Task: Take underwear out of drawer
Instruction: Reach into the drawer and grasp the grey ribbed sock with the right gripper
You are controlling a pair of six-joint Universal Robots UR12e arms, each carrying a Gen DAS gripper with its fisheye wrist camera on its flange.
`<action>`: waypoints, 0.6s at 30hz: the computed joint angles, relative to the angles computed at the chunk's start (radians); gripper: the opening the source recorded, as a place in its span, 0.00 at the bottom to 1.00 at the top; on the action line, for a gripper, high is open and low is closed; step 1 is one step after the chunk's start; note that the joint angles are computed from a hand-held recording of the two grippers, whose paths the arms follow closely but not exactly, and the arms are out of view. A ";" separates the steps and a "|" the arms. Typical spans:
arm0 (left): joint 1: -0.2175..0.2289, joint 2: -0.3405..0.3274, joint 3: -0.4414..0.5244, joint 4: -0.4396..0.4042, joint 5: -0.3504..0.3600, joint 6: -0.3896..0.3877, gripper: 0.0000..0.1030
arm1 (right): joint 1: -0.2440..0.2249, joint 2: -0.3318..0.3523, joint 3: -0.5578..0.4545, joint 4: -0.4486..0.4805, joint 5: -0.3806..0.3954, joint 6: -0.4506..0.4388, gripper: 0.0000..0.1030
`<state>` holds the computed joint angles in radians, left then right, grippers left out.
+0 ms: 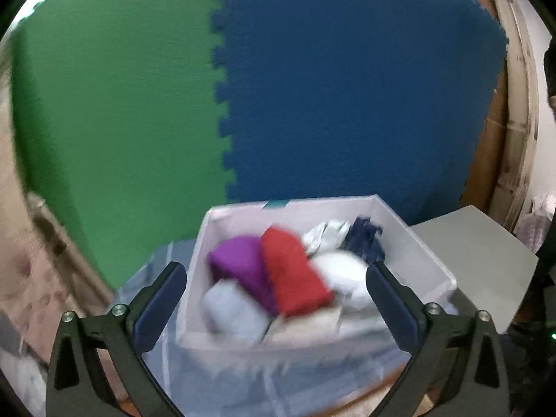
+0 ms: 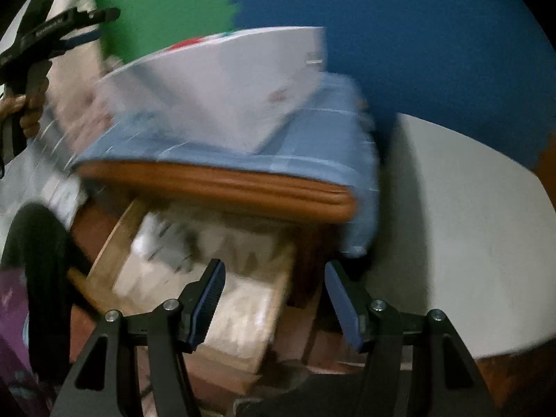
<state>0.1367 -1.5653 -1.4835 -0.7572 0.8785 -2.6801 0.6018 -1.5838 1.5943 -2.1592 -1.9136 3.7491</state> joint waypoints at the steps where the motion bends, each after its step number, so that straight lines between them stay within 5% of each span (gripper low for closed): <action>1: 0.019 0.017 -0.021 -0.005 0.009 -0.002 0.99 | 0.002 0.015 -0.013 -0.007 0.041 -0.036 0.59; 9: 0.174 0.090 -0.154 -0.072 -0.005 -0.069 0.99 | 0.021 0.195 -0.200 0.076 0.223 -0.303 0.59; 18: 0.221 0.107 -0.215 -0.106 0.031 -0.122 0.99 | 0.025 0.353 -0.351 0.220 0.275 -0.478 0.59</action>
